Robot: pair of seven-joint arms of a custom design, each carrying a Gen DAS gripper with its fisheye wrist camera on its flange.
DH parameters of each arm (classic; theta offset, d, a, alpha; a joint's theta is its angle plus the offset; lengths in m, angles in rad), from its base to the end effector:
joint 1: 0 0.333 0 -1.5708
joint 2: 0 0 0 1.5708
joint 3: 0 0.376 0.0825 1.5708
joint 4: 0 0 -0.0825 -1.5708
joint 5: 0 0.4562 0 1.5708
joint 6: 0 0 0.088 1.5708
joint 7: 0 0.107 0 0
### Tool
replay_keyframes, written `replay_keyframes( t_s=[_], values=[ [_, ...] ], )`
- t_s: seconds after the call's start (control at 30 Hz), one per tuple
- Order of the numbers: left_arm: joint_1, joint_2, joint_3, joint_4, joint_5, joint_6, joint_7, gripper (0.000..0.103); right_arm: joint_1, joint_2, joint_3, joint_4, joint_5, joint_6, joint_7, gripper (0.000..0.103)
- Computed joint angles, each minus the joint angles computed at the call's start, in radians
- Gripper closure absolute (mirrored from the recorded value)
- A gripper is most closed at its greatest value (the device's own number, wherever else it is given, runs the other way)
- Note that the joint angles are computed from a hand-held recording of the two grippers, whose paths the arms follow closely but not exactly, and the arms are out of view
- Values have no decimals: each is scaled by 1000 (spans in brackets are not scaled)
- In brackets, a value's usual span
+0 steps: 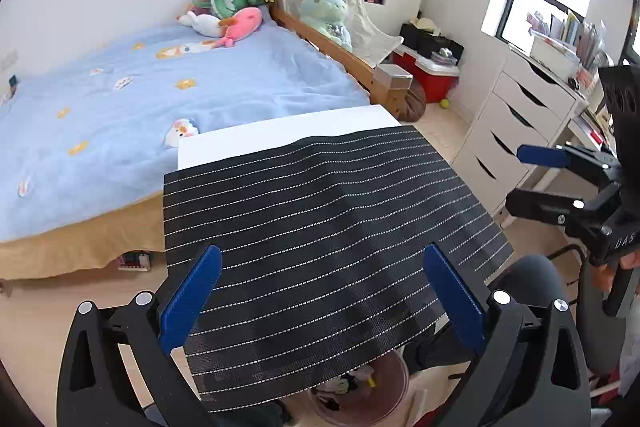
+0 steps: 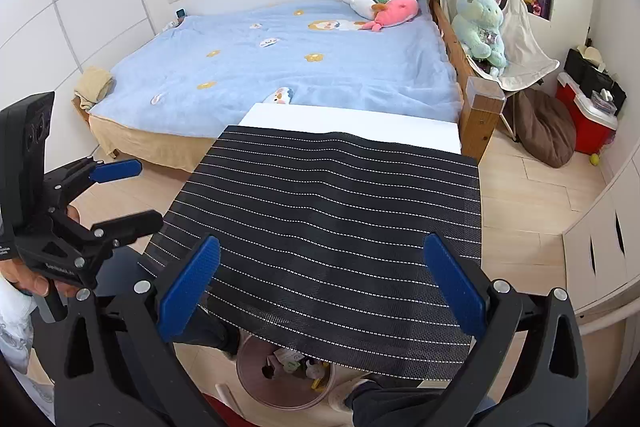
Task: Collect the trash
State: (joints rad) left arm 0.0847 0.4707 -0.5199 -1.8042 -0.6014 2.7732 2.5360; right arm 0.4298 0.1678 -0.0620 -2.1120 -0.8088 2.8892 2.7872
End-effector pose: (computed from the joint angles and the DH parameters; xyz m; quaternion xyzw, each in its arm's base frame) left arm 0.7236 -0.2570 0.3758 -0.3605 0.8585 -0.3578 0.0704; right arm 0.6055 0.2801 0.4042 -0.6235 0.7006 -0.2107 0.2757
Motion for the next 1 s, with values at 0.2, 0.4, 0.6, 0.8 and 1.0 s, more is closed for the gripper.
replay_keyframes(
  t_s=[0.2, 0.4, 0.6, 0.8, 1.0],
  values=[
    [1, 5, -1, 11, -7, -13, -6, 6, -1, 10, -1, 5, 26, 1, -21, 3],
    [-7, 6, 8, 11, 3, -23, -13, 6, 7, 11, -8, 2, 35, 2, -26, 3],
    [-8, 7, 10, 13, 5, -20, -20, 6, 9, 13, -10, 3, 39, 4, -32, 3],
    [-10, 8, 13, 14, 17, -19, -33, 6, 12, 16, -14, 2, 43, 10, -35, 3],
    [-8, 10, 11, 13, 22, -17, -37, 6, 19, 21, -20, 2, 43, 16, -34, 3]
  ],
)
